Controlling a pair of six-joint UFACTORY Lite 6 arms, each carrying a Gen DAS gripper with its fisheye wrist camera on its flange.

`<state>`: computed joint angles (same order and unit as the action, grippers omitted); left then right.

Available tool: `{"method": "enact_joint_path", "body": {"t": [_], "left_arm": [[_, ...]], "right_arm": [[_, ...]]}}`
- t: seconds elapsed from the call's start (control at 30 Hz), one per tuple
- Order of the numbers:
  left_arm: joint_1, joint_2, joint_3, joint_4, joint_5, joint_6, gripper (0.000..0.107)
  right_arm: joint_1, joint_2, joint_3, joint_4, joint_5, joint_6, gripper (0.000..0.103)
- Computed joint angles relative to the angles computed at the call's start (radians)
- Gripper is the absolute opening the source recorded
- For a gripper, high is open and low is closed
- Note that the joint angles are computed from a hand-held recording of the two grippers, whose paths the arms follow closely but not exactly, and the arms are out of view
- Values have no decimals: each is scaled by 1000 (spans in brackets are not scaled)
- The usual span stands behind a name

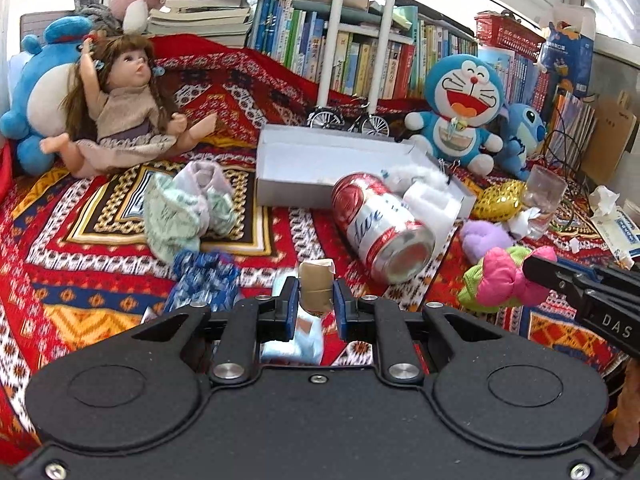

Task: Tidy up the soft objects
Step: 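Lower the beige item into the tray with left tool while right tool releases pink bow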

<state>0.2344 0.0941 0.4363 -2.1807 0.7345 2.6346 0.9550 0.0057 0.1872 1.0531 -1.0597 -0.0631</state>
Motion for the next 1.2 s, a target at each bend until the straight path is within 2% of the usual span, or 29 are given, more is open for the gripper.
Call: {"method": "enact_joint_path", "body": {"t": [0.3,0.43,0.63,0.8,0.93,1.0,1.13,1.2], "left_arm": [[-92,1,80,3,-51,-80,17],[-139,38,173,10,-85,-145,17],[-224,165,429,63,-152,-311,17],[-314,384,771,187,-293,-555,17],[-384,586,1080,498,-449,-933,18],[-408,698,1236,682,-489,-1142,18],[-442,911,1520,1090,-526,-1561,18],[-447,1014,1660,1287,-510,-1770,18]], "right_arm": [[-126,-56,-17,-89,17,27,23],[-270,-121,-3,-213,77,13,23],[-542,-118,109,-473,187,47,23],[-709,-20,272,-638,259,126,23],[-778,170,512,-653,311,135,23],[-802,273,637,-653,350,122,23],[-845,443,826,-708,440,160,23],[-858,512,893,-743,474,191,23]]}}
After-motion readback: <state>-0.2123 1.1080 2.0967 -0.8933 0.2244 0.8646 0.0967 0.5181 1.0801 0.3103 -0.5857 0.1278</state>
